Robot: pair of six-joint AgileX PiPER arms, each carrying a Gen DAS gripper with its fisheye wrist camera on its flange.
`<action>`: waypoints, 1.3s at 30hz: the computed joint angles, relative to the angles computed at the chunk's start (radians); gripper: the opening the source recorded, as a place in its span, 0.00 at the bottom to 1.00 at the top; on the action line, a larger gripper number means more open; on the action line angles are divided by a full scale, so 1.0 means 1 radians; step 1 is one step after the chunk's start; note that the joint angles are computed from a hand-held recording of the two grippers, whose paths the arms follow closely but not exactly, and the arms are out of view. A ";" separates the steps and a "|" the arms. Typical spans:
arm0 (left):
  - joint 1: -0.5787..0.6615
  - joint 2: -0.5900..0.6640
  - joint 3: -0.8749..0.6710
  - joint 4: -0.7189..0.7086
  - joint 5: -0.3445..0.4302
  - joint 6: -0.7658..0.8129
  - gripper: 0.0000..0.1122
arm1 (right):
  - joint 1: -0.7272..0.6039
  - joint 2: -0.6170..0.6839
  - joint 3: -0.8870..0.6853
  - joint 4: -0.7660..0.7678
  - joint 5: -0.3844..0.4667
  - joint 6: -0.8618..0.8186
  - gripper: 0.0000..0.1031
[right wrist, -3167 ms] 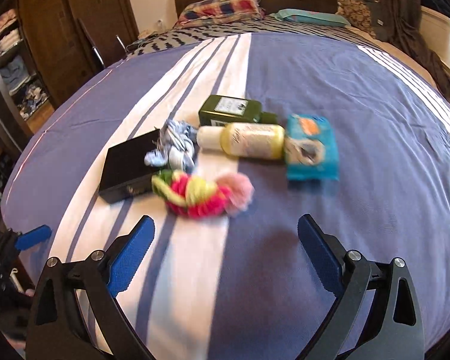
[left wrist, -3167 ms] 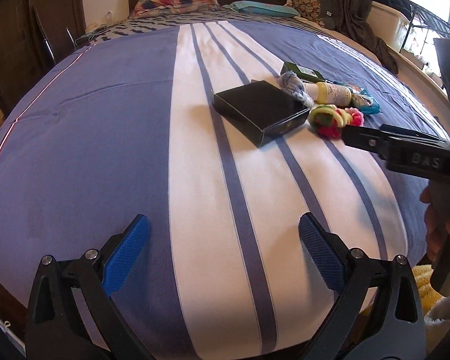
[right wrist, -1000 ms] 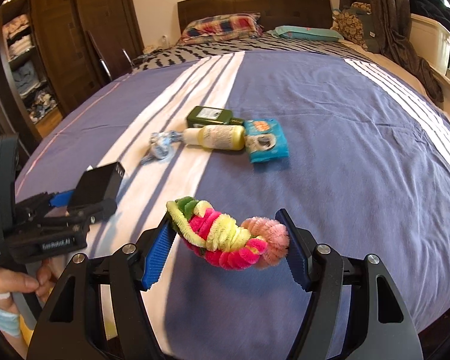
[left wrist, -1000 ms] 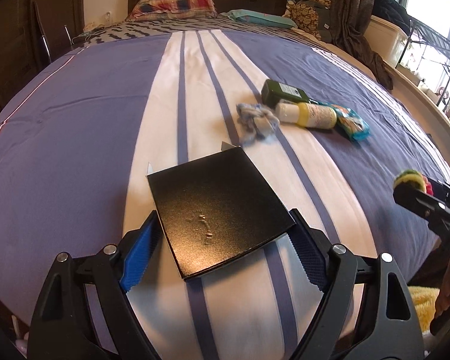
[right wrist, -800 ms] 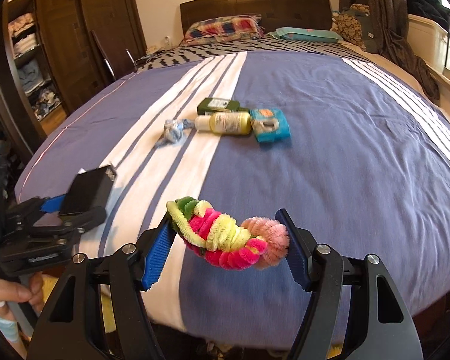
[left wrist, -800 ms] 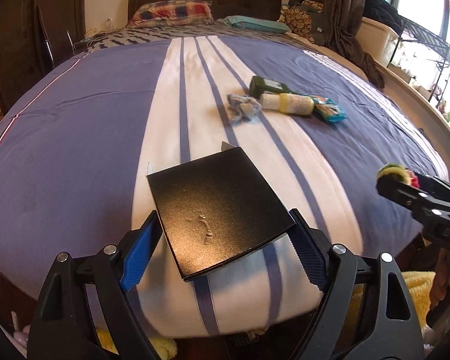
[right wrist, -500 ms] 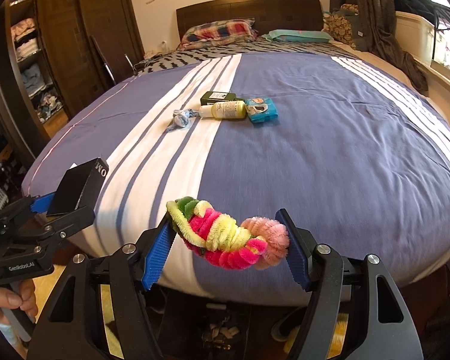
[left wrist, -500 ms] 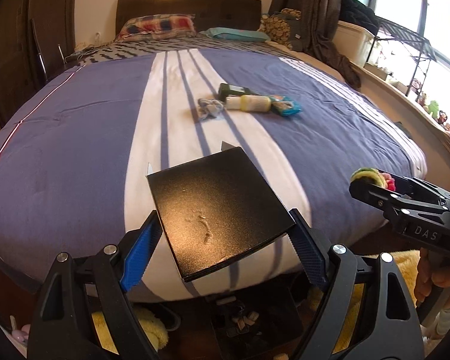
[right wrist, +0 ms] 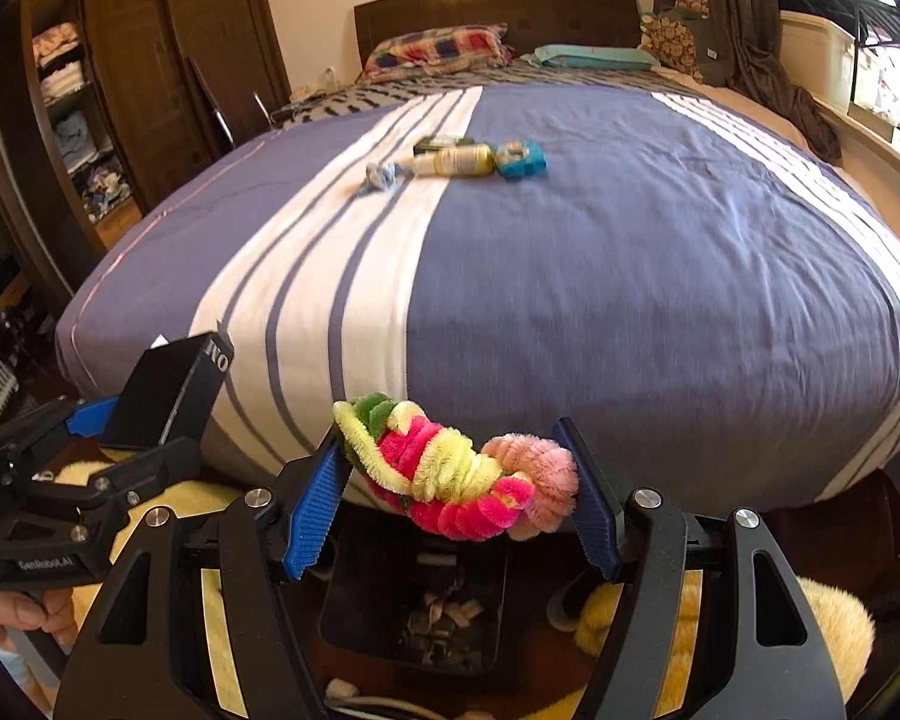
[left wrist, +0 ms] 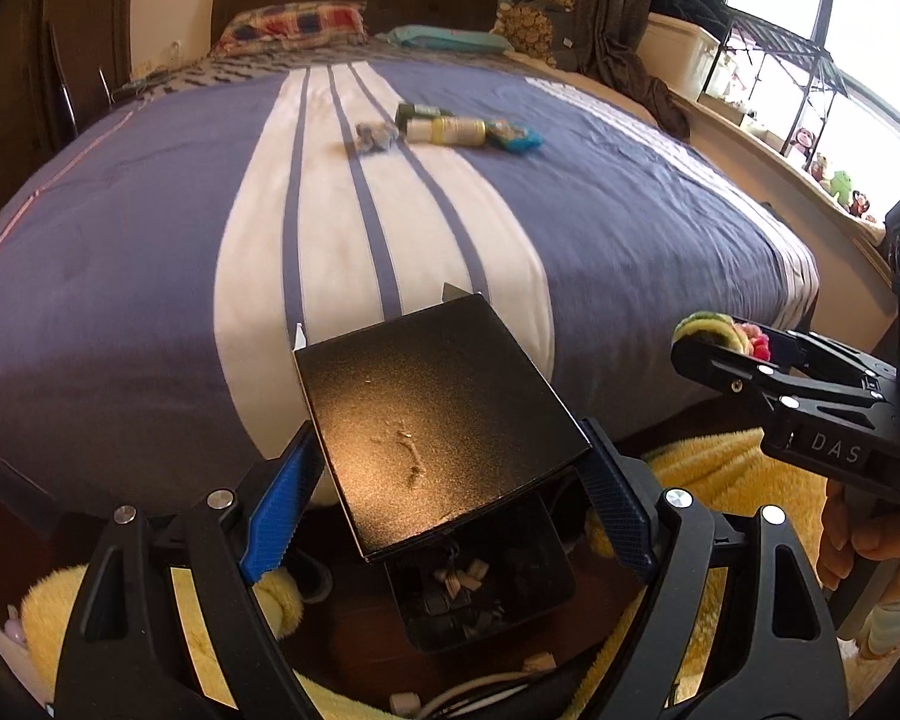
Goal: Collect trash
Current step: 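Carry both items down to the black bin and open both grippers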
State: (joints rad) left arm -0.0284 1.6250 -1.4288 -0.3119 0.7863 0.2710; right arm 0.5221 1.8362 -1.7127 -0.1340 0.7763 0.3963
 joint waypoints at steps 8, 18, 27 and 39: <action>-0.020 0.029 0.069 -0.027 0.016 0.021 0.71 | -0.003 0.013 0.073 0.050 -0.003 -0.022 0.66; -0.032 0.156 0.115 -0.069 0.041 0.064 0.71 | -0.003 0.097 0.096 0.098 0.019 -0.046 0.66; -0.020 0.310 0.069 -0.082 0.089 0.074 0.71 | -0.020 0.237 0.032 0.196 0.072 -0.108 0.66; -0.009 0.412 -0.005 -0.058 0.142 0.045 0.72 | -0.033 0.388 -0.107 0.258 0.153 -0.124 0.68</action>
